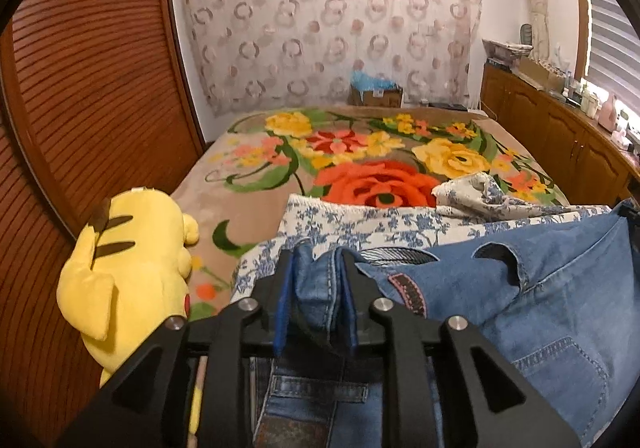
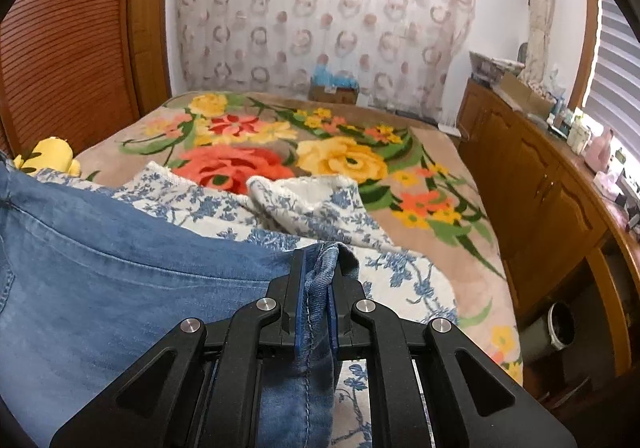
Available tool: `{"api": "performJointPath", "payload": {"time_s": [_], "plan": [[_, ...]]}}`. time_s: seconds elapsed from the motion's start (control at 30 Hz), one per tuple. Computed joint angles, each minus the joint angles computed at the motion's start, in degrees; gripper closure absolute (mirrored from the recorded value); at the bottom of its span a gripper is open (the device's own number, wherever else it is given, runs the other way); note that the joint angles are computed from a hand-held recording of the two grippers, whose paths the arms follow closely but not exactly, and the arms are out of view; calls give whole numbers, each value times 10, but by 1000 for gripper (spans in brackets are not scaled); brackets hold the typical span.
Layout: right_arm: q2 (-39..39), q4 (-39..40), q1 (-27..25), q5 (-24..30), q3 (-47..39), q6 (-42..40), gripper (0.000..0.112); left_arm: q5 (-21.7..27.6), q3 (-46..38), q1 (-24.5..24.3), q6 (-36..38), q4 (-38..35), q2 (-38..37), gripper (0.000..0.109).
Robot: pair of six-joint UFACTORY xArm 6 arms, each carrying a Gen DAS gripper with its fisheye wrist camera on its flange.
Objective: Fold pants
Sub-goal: 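Lift both hems and fold the legs over toward the waistband, then open both tools to release the folded hems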
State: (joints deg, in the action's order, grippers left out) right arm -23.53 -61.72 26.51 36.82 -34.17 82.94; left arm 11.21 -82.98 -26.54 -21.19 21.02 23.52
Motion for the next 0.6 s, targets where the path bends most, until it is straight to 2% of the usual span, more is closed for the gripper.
{"api": "performJointPath", "payload": {"time_s": [0.13,0.17,0.33,0.43,0.53,0.6], "plan": [[10,4,-7,-8,-1,-1,106,5,22,-3,98,-93,-19,69],[12,8,-4,-4,-4,-5,106,4,34,-5,141,-137,-30,64],[11,17,2,5,-4,-11,106,7,80,-17,263,-256,-67,50],[4,15,-1,-4,0,2,105,6,92,-22,272,-267,-74,49],[-9,22,0,-2,3,2,98,-18,108,-19,191,-186,-82,49],[-21,26,2,2,7,-4,95,-30,115,-17,165,-162,-88,49]]}}
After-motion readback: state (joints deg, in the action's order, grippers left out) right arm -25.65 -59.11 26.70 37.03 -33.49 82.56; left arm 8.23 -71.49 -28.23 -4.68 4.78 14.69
